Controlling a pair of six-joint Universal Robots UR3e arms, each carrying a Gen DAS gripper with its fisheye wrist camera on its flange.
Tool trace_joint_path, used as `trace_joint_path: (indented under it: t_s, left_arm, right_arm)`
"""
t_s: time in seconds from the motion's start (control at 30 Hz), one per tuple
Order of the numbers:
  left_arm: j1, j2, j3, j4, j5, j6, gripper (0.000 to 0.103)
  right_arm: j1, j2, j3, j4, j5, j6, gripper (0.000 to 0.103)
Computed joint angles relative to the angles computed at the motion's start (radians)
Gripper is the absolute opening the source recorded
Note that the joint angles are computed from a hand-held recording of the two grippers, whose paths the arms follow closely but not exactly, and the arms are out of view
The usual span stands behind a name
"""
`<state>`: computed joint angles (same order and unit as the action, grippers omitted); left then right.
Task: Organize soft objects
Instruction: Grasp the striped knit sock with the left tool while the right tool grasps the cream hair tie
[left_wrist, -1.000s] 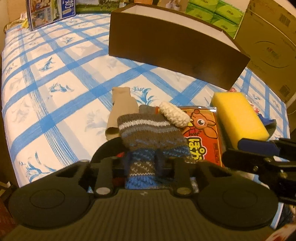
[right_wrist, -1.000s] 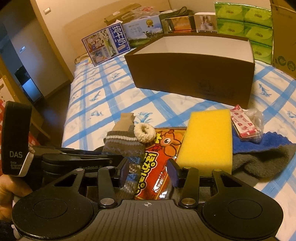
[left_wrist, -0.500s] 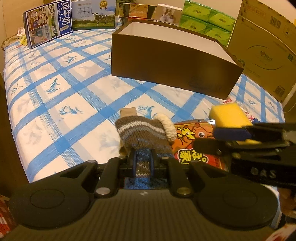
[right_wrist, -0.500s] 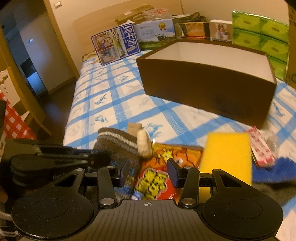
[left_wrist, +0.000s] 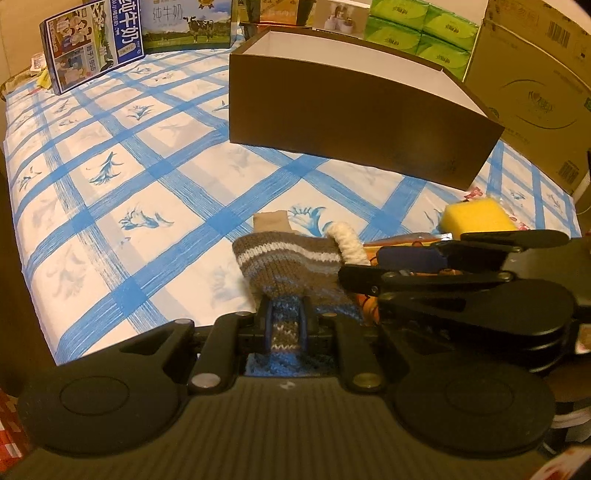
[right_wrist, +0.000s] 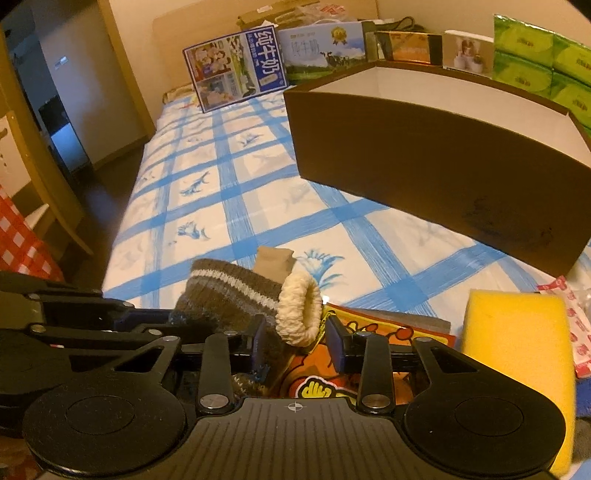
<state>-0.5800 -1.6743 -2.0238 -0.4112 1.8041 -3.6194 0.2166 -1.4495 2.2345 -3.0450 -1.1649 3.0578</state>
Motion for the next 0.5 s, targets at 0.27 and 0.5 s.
trace_joint_path:
  t_s: [0.27, 0.5]
  left_arm:
    - [0.002, 0.001, 0.0, 0.004, -0.006, -0.001, 0.013]
    - [-0.045, 0.033, 0.057, -0.057, 0.029, -0.008, 0.012]
  right_arm:
    - [0.017, 0.044, 0.004, -0.072, -0.027, -0.022, 0.014]
    - [-0.064, -0.153, 0.09, 0.029, 0.027, -0.036, 0.014]
